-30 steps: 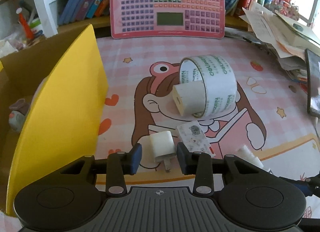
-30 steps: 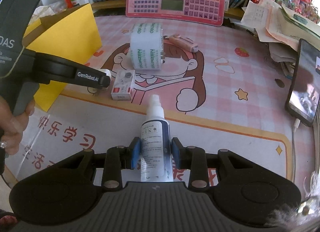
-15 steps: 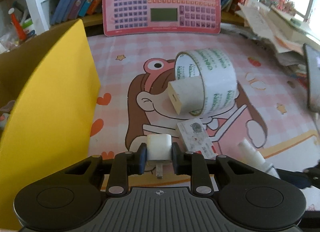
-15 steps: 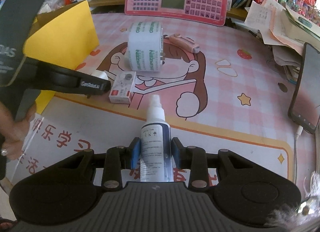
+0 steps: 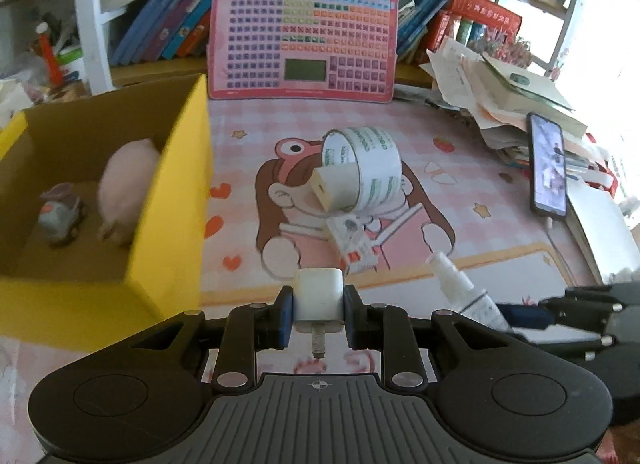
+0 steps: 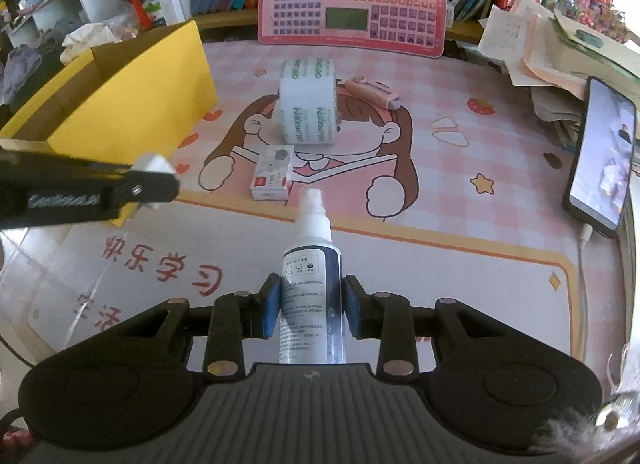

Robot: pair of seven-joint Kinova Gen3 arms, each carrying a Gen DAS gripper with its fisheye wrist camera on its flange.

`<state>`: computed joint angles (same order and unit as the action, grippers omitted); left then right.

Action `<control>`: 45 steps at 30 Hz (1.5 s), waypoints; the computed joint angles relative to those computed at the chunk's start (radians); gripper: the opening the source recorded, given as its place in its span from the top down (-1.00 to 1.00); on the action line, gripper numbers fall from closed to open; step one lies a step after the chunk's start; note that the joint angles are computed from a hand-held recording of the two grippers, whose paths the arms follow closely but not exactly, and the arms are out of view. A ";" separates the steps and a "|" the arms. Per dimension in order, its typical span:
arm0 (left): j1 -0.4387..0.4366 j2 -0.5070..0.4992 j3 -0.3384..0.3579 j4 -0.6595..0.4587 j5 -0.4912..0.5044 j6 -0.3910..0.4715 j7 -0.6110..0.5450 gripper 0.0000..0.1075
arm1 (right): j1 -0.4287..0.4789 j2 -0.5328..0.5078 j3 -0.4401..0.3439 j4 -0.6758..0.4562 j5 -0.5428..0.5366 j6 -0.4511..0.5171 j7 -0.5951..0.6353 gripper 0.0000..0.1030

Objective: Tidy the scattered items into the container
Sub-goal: 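Lift the charger plug with the left gripper while the right gripper carries the spray bottle toward the yellow box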

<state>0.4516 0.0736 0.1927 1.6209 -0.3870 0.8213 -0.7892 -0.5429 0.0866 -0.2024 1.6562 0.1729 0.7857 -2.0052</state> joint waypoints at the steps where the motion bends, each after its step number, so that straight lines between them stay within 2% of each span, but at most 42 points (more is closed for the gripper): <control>1: -0.002 -0.019 0.000 0.019 0.009 -0.009 -0.004 0.56 | -0.013 -0.008 -0.003 0.005 0.022 0.002 -0.033 0.40; 6: -0.038 -0.118 0.013 0.118 0.089 -0.057 -0.081 0.56 | -0.072 -0.036 -0.036 0.020 0.139 0.037 -0.201 0.40; 13: -0.105 -0.245 0.015 0.220 0.213 -0.101 -0.232 0.56 | -0.172 -0.046 -0.102 0.009 0.282 0.132 -0.421 0.40; 23: -0.165 -0.452 -0.044 0.349 0.394 -0.071 -0.445 0.56 | -0.347 -0.027 -0.176 -0.025 0.438 0.286 -0.695 0.40; 29: -0.206 -0.560 -0.073 0.394 0.459 -0.021 -0.532 0.56 | -0.449 -0.007 -0.200 -0.048 0.498 0.355 -0.806 0.40; 37: -0.244 -0.655 -0.118 0.426 0.508 0.036 -0.628 0.56 | -0.565 0.033 -0.207 -0.084 0.552 0.416 -0.904 0.40; 45: -0.295 -0.737 -0.164 0.446 0.518 0.088 -0.692 0.56 | -0.648 0.083 -0.188 -0.142 0.584 0.423 -0.904 0.40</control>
